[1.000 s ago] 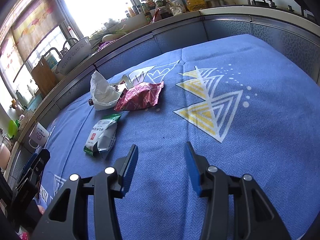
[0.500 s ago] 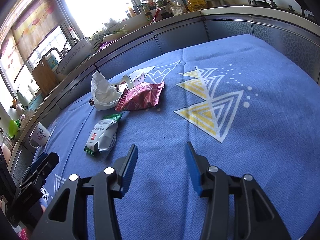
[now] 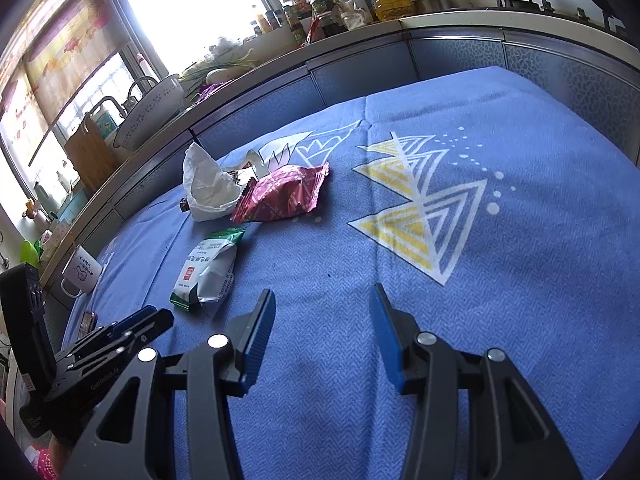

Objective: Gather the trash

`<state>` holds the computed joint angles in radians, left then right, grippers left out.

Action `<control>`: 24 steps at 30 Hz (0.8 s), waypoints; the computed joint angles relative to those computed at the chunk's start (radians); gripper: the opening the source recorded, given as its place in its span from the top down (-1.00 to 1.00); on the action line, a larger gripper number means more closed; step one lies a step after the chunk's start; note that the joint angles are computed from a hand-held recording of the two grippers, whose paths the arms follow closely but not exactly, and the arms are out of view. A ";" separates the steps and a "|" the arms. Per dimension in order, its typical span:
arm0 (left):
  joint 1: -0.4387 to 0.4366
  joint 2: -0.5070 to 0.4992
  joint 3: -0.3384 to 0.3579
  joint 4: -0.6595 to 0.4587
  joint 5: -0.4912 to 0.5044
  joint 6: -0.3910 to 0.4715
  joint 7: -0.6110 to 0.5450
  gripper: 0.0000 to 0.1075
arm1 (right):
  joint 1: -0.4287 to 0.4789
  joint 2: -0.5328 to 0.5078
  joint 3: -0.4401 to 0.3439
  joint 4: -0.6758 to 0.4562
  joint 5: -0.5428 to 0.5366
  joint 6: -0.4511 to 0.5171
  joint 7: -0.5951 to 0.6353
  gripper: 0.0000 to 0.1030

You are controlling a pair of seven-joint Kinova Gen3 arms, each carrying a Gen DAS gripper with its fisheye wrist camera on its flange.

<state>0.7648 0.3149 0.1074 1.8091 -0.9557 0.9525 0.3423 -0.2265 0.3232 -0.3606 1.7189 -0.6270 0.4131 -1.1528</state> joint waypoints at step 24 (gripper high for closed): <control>-0.017 -0.064 0.034 0.123 -0.124 -0.065 0.231 0.45 | -0.265 0.235 0.172 -0.471 0.434 0.237 -0.346 0.09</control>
<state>0.7474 0.2504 0.1415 1.9322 -1.0794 0.8877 0.5732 -0.4919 0.5586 -0.1884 1.2474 -0.1926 0.6497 -1.4990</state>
